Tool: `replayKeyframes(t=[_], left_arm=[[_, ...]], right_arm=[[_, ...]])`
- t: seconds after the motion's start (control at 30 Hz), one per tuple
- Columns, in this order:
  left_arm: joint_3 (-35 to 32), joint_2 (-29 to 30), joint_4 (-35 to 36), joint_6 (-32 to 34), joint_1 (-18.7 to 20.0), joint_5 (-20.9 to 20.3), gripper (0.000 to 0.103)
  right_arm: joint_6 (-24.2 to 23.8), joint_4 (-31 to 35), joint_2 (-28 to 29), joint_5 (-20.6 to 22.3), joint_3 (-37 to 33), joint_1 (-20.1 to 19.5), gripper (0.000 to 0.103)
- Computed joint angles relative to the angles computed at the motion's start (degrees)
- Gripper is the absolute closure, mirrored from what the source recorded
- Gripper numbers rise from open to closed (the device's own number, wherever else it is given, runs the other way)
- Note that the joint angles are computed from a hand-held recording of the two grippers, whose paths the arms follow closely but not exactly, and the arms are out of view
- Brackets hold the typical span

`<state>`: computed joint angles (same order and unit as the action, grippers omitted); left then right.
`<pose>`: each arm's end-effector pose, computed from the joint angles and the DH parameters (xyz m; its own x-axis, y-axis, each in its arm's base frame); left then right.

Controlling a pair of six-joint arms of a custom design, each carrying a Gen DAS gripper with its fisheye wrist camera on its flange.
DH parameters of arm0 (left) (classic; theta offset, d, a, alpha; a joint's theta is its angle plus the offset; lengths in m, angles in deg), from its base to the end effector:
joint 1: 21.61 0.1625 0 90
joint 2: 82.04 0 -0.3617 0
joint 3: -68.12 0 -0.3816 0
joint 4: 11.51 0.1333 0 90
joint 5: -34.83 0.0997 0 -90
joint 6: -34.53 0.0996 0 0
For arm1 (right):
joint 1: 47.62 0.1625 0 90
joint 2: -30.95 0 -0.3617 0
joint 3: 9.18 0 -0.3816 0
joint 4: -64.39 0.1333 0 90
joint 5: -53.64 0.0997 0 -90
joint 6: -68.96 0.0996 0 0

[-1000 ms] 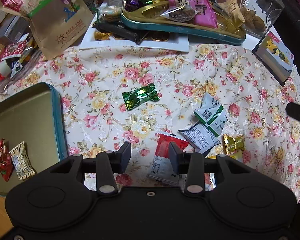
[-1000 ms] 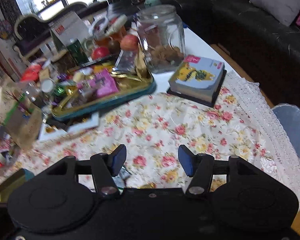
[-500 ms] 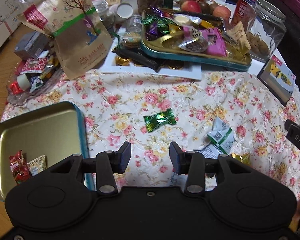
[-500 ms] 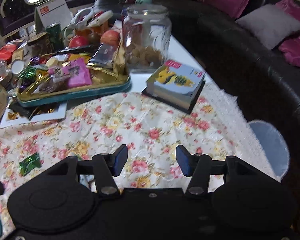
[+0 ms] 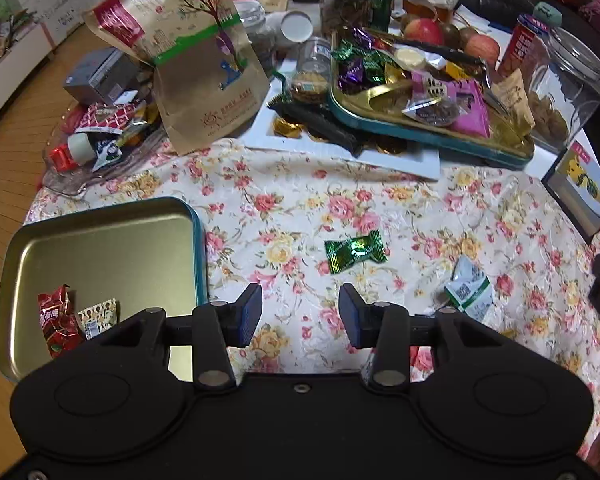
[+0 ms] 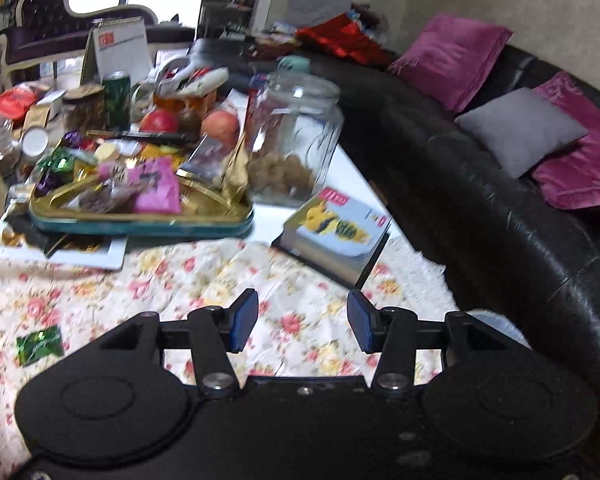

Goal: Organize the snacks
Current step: 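Close the right tool on the gold-wrapped candy while the left tool hovers over the red-and-white packet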

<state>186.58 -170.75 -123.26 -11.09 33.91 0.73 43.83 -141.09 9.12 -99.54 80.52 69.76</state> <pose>-0.0658 -0.4769 0.2656 -0.6783 -0.2950 -0.6730 0.1084 0.8657 -0.4887 0.3061 -0.4945 -0.0131 -0.5055 0.0878 0.8584 -0.5796 0.7024 -0.4132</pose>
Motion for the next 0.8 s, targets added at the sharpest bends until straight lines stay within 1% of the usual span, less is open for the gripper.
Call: replayKeyframes(t=[0.07,0.1,0.13,0.23,0.33,0.43,0.5,0.6,0.67,0.73,0.8], left_arm=[[-0.12,-0.11,-0.64,1.73,0.34,-1.27,0.053],[-0.35,-0.02,-0.54,2.44,0.49,-1.75,0.053],[-0.6,0.1,-0.45,3.06,0.59,-2.25,0.053],[-1.17,0.34,0.03,3.34,0.88,-3.23,0.053],[-1.97,0.71,0.94,2.84,1.47,-4.23,0.053],[-3.04,1.14,2.34,1.69,2.34,-5.43,0.054],[-3.81,1.52,3.37,1.41,2.8,-6.34,0.054],[-4.67,2.11,4.99,1.2,2.97,-7.25,0.054],[-4.94,2.34,5.76,0.91,3.0,-7.78,0.054],[-5.45,2.57,6.39,0.83,3.3,-8.94,0.054],[-5.79,2.65,6.53,1.35,3.59,-10.08,0.054]], right_arm=[[5.58,7.59,-2.81,2.22,2.74,-0.4,0.058],[8.69,11.59,-4.43,3.9,4.24,-0.58,0.063],[10.66,13.9,-5.52,5.28,5.22,-0.82,0.07],[13.45,16.72,-6.64,7.39,6.47,-1.13,0.07],[16.39,19.69,-7.15,7.66,6.72,-1.04,0.07],[20.41,25.12,-8.67,9.27,6.91,-1.41,0.07],[24.91,30.13,-10.91,12.29,7.88,-2.24,0.07],[33.83,39.83,-14.45,18.56,8.76,-4.51,0.07],[38.67,43.02,-15.43,21.1,9.08,-5.76,0.07],[40.67,44.72,-15.86,22.79,9.2,-6.64,0.069],[41.02,47.17,-15.83,24.07,8.85,-7.24,0.069]])
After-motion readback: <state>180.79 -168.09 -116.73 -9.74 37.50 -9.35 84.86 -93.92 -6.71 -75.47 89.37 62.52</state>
